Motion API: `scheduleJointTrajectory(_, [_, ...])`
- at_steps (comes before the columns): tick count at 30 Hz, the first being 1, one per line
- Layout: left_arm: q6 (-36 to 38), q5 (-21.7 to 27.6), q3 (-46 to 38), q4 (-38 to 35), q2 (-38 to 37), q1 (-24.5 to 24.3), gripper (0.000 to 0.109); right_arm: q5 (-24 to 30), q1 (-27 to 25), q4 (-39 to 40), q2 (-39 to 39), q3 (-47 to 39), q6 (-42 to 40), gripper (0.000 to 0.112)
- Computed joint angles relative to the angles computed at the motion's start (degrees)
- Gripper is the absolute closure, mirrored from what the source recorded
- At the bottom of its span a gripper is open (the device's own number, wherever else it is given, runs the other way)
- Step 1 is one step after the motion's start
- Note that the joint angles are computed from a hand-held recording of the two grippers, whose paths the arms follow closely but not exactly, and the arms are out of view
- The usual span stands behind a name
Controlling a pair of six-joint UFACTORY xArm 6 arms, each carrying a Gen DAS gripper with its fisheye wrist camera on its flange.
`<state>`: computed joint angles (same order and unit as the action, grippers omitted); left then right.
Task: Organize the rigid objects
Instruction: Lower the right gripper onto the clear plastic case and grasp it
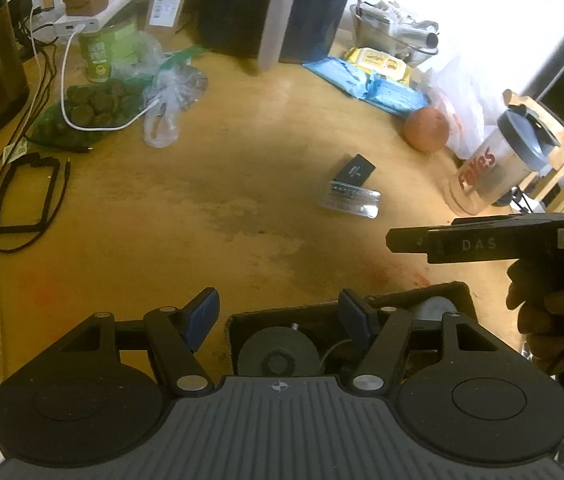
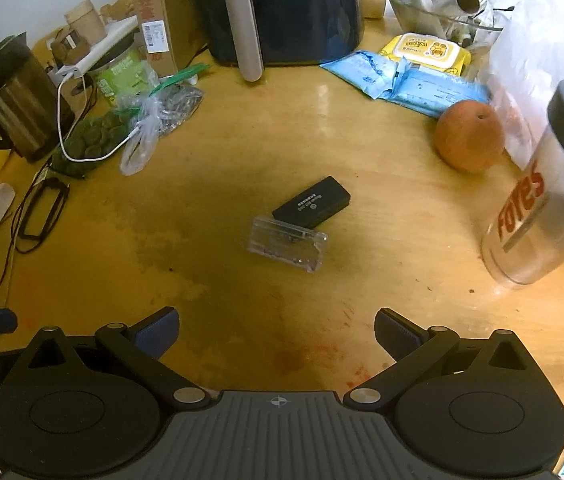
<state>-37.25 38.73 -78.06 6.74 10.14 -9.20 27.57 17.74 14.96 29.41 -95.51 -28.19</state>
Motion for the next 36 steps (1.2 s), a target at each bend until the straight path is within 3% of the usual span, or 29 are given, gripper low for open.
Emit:
scheduleJointTrajectory(7, [-1.05,0.28,1.27,0.15,-0.82,1.11,0.044,-0.82,0.90,-0.56,4.23,-4.45,4.81,0.009])
scheduleJointTrajectory(19, [-5.45,0.41,5.54,1.94,-4.39,2.89,0.044,-0.96,2.51,-20.20,12.75,-14.71,27.29,0.009])
scheduleJointTrajectory(28, [-8.12,1.26,7.69,3.25,-6.51,3.96,0.044,3.94,3.97,-31.04,20.99,-27.17,38.78,0.011])
scheduleJointTrajectory(36, [-9.13,1.73,8.83,3.72,-7.66,4.85,0.044,10.41,4.68,-35.18,28.81,-39.51,44.68,0.024])
